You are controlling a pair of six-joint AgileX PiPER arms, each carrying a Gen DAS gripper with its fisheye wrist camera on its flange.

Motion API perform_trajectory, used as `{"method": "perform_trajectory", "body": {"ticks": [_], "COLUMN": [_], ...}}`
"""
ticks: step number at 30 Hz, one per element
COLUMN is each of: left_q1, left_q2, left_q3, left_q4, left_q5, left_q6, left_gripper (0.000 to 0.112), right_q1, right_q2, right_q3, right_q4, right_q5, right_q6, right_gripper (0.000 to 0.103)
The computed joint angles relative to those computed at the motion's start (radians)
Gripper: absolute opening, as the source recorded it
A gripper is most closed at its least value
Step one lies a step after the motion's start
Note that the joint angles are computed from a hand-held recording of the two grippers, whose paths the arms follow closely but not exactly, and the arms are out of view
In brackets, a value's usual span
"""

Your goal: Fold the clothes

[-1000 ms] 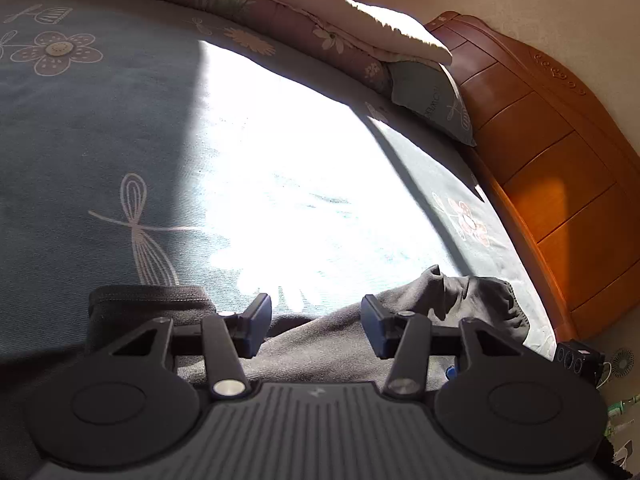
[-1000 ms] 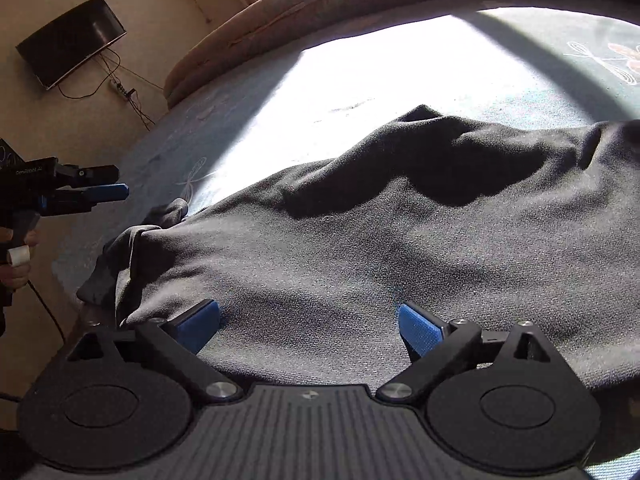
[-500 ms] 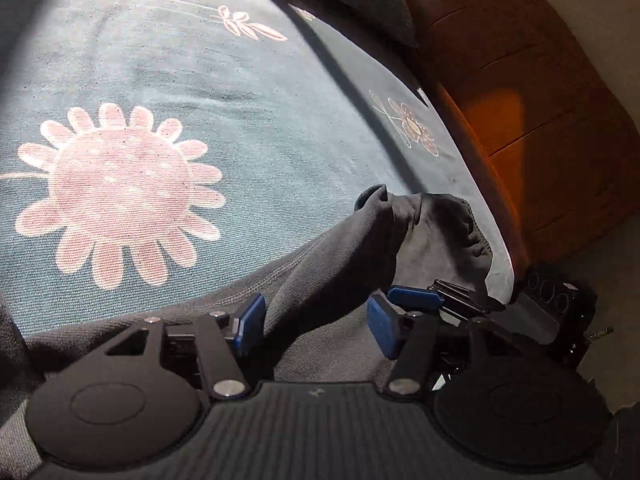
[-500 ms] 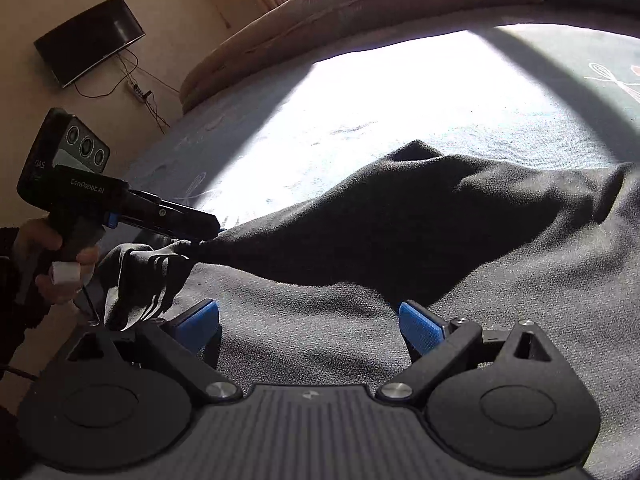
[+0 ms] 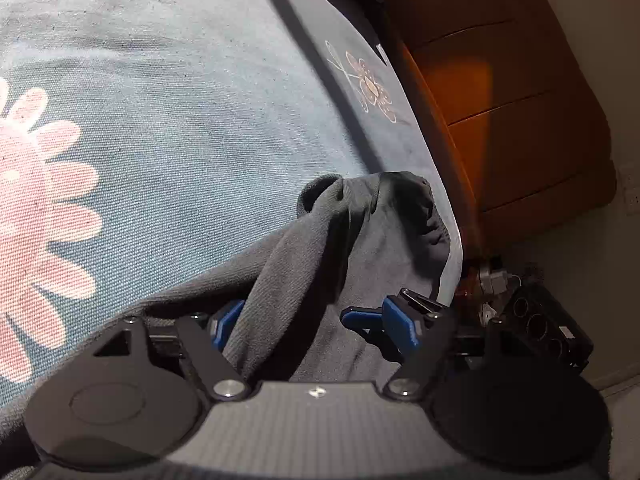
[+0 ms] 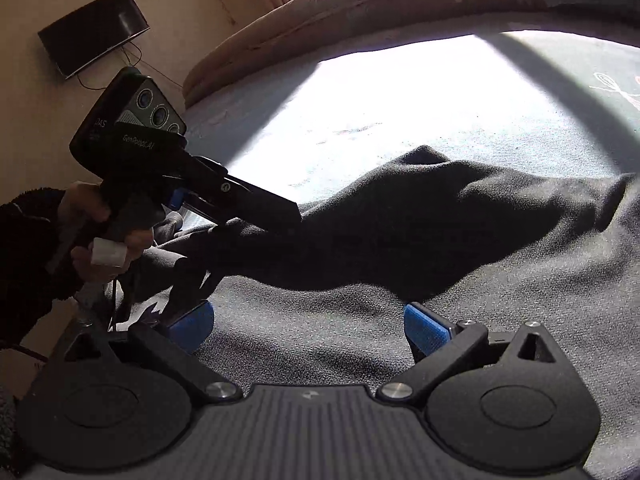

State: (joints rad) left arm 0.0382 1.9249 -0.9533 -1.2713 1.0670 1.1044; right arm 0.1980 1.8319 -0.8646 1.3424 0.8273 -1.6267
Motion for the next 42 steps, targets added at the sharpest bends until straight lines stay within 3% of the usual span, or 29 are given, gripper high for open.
{"method": "perform_trajectory", "body": {"ticks": [5, 8, 14, 20, 25, 27, 30, 33, 37, 40, 42], "left_q1": [-0.049, -0.076, -0.075, -0.083, -0.102, -0.105, -0.099, -0.063, 0.012, 0.038, 0.008], "left_q2": [0.181, 0.272, 0.21, 0.213, 0.243, 0.223, 0.146, 0.062, -0.055, -0.104, -0.114], "left_q3": [-0.155, -0.248, -0.212, -0.205, -0.166, -0.152, -0.113, -0.06, 0.001, 0.044, 0.067], "left_q4": [-0.202, -0.252, -0.202, -0.112, -0.406, -0.448, -0.376, -0.311, -0.264, -0.233, -0.248], "left_q5": [0.072, 0.111, 0.132, 0.151, 0.11, 0.064, -0.02, -0.059, -0.043, 0.04, 0.026], "left_q6": [-0.029, -0.106, -0.106, -0.16, -0.064, -0.035, -0.013, -0.003, -0.012, 0.011, 0.048], "left_gripper": [0.073, 0.073, 0.074, 0.083, 0.082, 0.082, 0.081, 0.081, 0.082, 0.084, 0.085], "right_q1": [0.008, -0.013, -0.073, -0.106, -0.115, -0.125, -0.151, -0.184, -0.204, -0.226, -0.234], "right_q2": [-0.04, -0.044, -0.063, -0.027, -0.039, -0.053, -0.066, -0.061, -0.048, -0.056, -0.065], "right_q3": [0.021, 0.026, 0.049, 0.044, 0.065, 0.082, 0.093, 0.105, 0.102, 0.103, 0.115], "right_q4": [-0.01, -0.01, -0.011, 0.013, 0.045, 0.056, 0.047, 0.052, 0.071, 0.07, 0.073], "right_q5": [-0.013, -0.006, 0.024, 0.054, 0.05, 0.043, 0.039, 0.055, 0.047, 0.043, 0.031], "right_q6": [0.004, 0.008, 0.005, -0.014, -0.038, -0.049, -0.048, -0.067, -0.082, -0.073, -0.075], "right_gripper": [0.103, 0.103, 0.103, 0.103, 0.103, 0.103, 0.103, 0.103, 0.103, 0.103, 0.103]}}
